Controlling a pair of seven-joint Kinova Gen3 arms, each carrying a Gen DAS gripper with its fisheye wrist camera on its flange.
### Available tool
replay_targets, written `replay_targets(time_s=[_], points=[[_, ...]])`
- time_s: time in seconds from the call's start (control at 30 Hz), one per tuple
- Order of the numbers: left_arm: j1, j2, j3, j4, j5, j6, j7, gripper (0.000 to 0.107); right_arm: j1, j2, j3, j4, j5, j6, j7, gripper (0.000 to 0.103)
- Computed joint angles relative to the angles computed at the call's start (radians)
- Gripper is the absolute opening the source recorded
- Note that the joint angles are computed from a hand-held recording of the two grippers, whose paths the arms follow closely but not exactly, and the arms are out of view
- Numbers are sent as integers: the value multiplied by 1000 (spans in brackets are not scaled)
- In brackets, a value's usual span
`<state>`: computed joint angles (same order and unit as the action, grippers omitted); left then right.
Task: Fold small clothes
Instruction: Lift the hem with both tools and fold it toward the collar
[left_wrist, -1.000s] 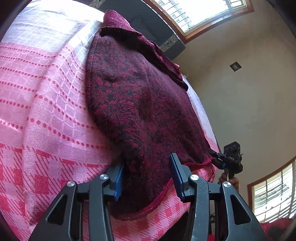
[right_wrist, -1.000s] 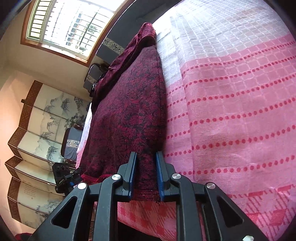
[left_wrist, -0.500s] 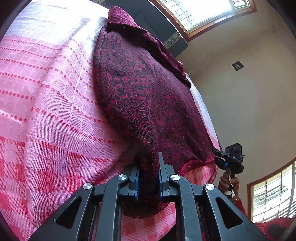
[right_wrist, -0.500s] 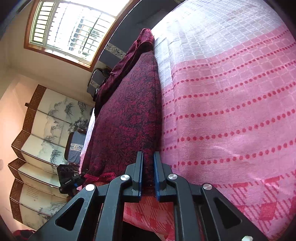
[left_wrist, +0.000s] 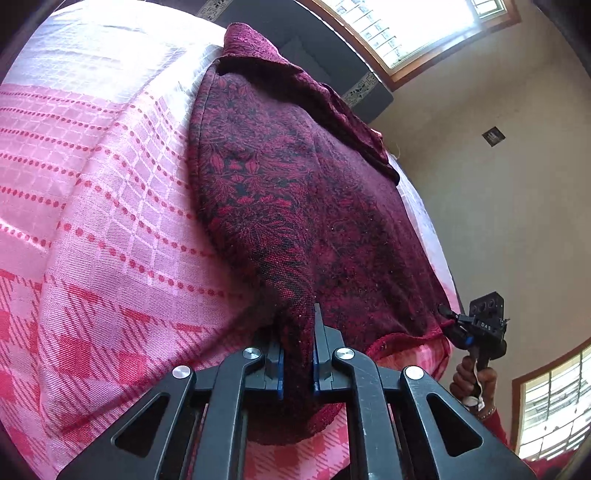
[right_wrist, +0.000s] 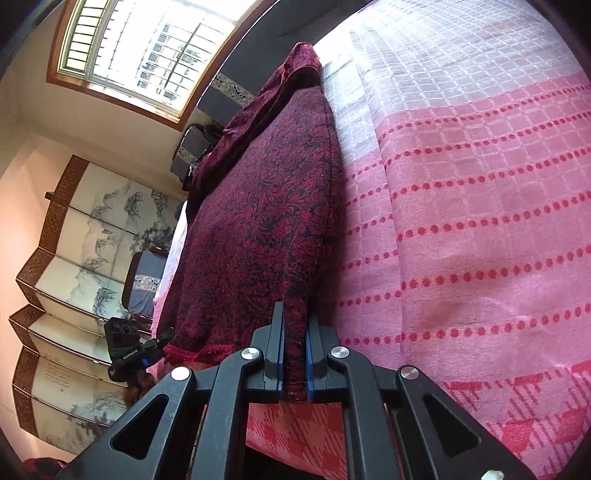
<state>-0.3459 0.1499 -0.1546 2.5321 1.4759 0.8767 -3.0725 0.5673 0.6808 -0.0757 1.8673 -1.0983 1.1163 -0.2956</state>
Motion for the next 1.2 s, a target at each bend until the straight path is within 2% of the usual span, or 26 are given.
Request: replay_targets(time_s=[0.1,0.2,0.33,0.53,0.87,1.0,1.2], points=[[-25,-65,-5,6,9,44,1,10,49,17,-18,7,-51,76,30,8],[0,-145,6,-23,-11,9,59,10,53,7,-14,-2,-83,131,31,7],[30,-205,29,-53,-13,-59,108,10,45,-14,-3,-16,-119,176,38,7],[39,-192,25,-90,27,-53,125,10,31,-22,11,-52,-172,223,15,7],[55,-182,36,-174,66,-74,181,10,5,-47,14,-106,-239,238,-29,7],[92,-201,68,-208,73,-169,201,10,-16,-56,11,-151,-249,218,-66,7],[159,-207,112,-250,123,-336,148,10,-48,-74,-1,-242,-233,161,-131,7]])
